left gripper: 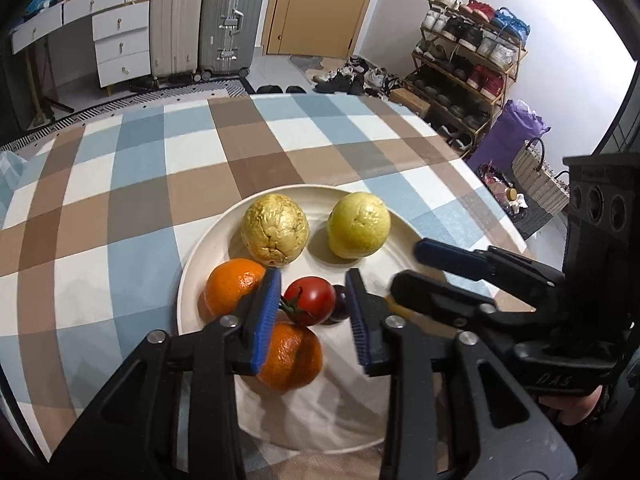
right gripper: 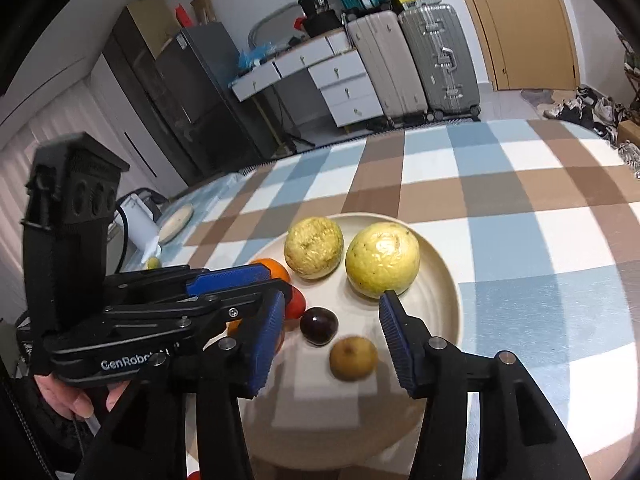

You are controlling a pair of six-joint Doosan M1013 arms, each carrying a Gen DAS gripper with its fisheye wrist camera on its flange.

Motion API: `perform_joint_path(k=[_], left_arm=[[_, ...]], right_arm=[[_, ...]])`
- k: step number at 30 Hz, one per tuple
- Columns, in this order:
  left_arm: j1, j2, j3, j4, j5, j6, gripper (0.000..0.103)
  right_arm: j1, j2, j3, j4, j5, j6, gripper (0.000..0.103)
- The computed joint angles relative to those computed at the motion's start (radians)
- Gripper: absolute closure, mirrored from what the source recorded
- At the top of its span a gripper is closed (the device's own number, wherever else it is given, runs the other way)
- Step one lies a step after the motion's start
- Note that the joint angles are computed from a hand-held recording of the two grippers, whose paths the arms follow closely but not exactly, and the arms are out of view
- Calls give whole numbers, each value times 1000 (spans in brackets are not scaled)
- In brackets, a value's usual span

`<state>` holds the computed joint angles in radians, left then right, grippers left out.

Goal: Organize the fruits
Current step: 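Carry the tomato and brown fruit to the cream plate and open both grippers, then withdraw both grippers toward the last tomato and dark plum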

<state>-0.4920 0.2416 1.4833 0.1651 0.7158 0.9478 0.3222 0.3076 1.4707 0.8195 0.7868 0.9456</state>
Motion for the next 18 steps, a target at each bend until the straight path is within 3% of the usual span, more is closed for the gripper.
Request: perform_joint_path(k=[2, 4, 8, 13, 18], left_arm=[[-8, -16, 10, 23, -15, -22, 60], [-19, -32, 20, 55, -25, -45, 49], [-40, -67, 48, 105, -25, -116, 47], [-83, -114, 93, 224, -13, -229, 33], [-116, -153, 119, 296, 29, -320, 28]], right_arm=[[-6, -18, 20, 11, -23, 1, 39], [-6, -44, 48, -11, -64, 15, 20], [-10, -80, 86, -15, -83, 25, 18], [-19, -127, 134, 22, -83, -4, 12], [-18, -175, 179, 52, -80, -48, 11]])
